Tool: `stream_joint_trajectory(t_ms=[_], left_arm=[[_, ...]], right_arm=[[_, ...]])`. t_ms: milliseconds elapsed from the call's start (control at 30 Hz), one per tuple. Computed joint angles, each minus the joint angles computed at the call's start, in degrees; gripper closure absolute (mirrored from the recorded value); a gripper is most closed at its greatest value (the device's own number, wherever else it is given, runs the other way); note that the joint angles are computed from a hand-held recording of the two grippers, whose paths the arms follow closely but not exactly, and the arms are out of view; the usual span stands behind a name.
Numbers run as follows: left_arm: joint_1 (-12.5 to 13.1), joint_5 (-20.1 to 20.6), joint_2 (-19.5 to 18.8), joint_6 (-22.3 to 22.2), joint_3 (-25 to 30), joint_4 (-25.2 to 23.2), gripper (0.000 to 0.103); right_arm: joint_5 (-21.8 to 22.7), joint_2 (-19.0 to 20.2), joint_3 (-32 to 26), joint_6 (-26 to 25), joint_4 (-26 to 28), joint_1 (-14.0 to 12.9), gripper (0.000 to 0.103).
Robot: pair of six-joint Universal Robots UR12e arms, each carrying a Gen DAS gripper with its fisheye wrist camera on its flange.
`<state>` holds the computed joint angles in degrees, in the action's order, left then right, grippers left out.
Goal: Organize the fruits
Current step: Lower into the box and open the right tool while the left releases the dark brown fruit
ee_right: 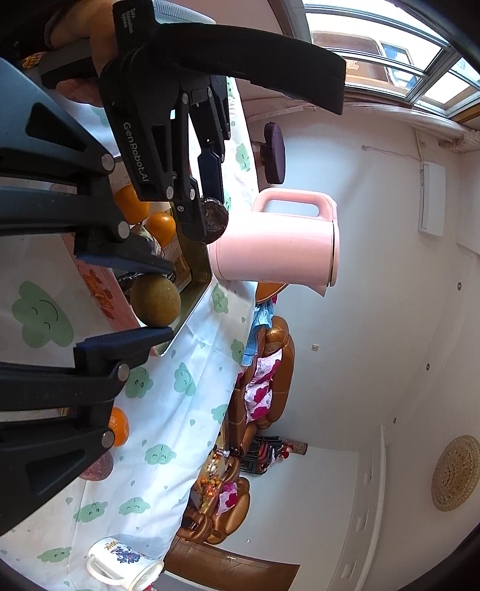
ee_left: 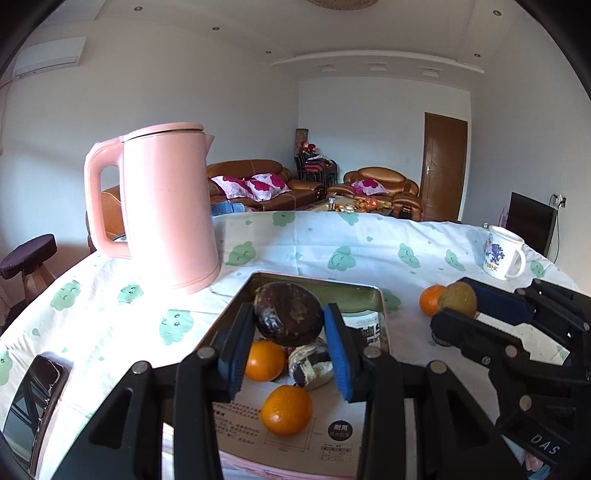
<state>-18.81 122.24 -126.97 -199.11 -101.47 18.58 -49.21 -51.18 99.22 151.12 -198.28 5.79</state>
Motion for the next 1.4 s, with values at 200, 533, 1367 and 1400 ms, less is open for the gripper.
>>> stream_joint_trajectory(t_ms=[200,533,1367,1400], left_arm=[[0.61,-0.24,0.58,-1.2,-0.69,-1.92,0.063],[1.65,-1.39,1.57,-2.68,-1.74,-4.71,0.063],[2.89,-5.65,2.71,-1.48,-1.64,-12.29,0.063],[2.9,-5.69,2.72,-1.6,-1.61,-12.66,0.063]], right_arm=[[0.1,0.19,-0.63,-1.29,2.12,0.84,0.072],[-0.34,0.22,-0.97,-3.44,4.97,1.86,0.072],[-2.42,-0.24,-2.41,-9.18,15.14,3.24,0.072],[-2.71,-0.33,-2.47,-9.72,16.03,3.35,0.072]])
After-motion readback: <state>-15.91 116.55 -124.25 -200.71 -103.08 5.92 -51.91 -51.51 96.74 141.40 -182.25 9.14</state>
